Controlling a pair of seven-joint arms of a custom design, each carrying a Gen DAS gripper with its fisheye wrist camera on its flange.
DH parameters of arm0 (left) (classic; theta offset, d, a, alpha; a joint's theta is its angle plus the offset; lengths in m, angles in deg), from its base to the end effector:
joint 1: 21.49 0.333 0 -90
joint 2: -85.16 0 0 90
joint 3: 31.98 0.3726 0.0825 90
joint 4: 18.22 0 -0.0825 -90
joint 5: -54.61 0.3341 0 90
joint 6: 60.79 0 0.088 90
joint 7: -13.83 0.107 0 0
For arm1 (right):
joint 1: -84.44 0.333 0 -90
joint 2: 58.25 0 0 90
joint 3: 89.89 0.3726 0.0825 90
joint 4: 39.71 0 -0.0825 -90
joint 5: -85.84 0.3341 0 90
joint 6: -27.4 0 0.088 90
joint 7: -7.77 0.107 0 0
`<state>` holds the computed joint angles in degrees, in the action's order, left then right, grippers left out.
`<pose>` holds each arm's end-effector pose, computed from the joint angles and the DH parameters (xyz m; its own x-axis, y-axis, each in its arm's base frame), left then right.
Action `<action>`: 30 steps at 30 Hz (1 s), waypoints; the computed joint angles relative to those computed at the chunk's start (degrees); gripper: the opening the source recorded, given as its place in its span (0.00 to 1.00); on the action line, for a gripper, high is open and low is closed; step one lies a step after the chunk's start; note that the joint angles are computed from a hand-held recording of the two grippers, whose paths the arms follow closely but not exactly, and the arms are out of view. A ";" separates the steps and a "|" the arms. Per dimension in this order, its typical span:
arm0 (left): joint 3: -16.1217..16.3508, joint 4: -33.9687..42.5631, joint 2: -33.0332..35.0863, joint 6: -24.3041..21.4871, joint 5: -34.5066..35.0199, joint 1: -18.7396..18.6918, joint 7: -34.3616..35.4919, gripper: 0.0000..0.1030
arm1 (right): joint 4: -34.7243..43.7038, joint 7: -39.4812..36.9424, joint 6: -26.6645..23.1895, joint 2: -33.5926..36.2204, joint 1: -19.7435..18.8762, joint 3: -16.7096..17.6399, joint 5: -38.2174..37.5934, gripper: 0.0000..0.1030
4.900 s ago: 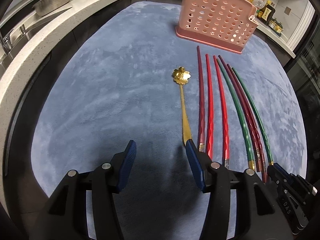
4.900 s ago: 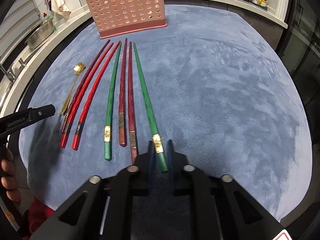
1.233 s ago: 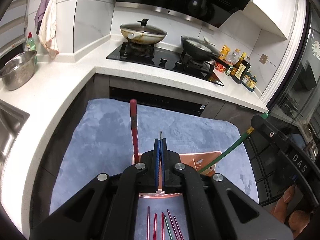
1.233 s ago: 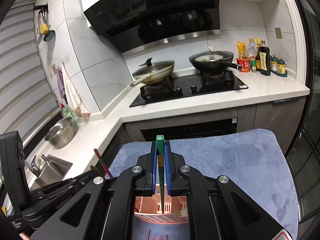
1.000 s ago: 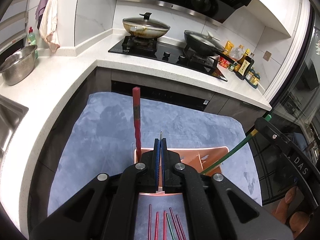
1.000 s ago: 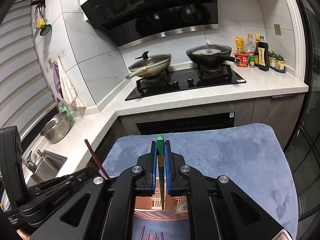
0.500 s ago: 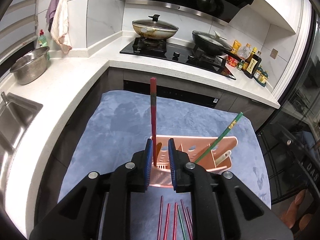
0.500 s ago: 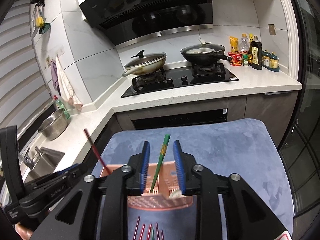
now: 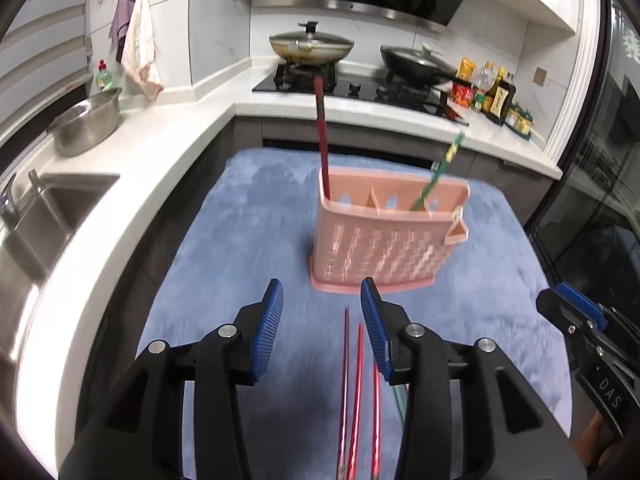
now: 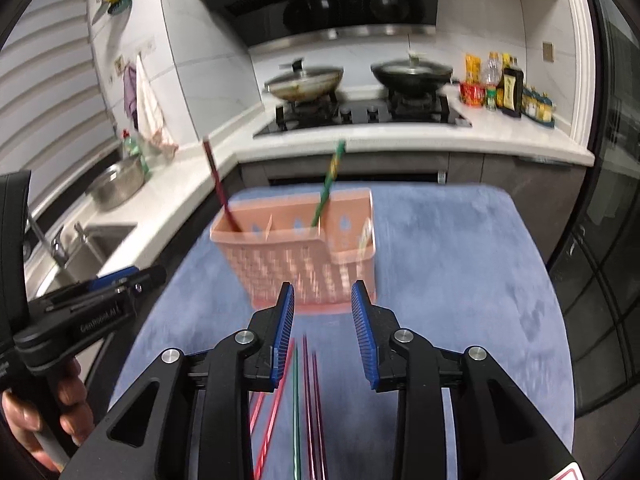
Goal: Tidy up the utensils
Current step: 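Open the left tool over the holder while the right tool releases the green chopstick into it, then move both open tools back down to the chopsticks lying on the rug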
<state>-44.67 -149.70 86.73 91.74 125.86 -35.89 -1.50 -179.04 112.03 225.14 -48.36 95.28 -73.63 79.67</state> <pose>0.4317 -0.2505 0.4501 0.2787 -0.9566 0.0851 -0.6736 -0.2579 -0.6926 0.4643 0.2436 0.4398 0.3797 -0.9078 -0.1784 -0.6662 -0.1345 -0.7335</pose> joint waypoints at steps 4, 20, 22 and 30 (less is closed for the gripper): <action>-0.84 -3.69 -0.94 0.12 0.51 -0.88 -3.70 0.38 | -5.97 4.08 1.03 -1.59 -2.75 1.77 -3.48 0.29; -3.31 -13.24 0.42 0.82 4.93 -5.45 -18.50 0.38 | -21.79 -7.89 10.26 0.65 13.19 -6.34 14.25 0.29; -3.52 -13.63 0.92 0.34 5.03 -6.07 -19.39 0.38 | -22.68 -8.58 11.11 1.66 14.03 -6.44 15.05 0.29; -3.22 -14.76 2.99 2.25 7.64 -6.96 -23.55 0.39 | -23.34 -7.71 12.34 4.76 13.63 -5.64 14.16 0.29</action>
<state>-47.89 -164.46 89.71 93.99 133.50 -42.85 -25.05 -202.37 104.32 237.48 -43.60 108.92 -79.27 93.83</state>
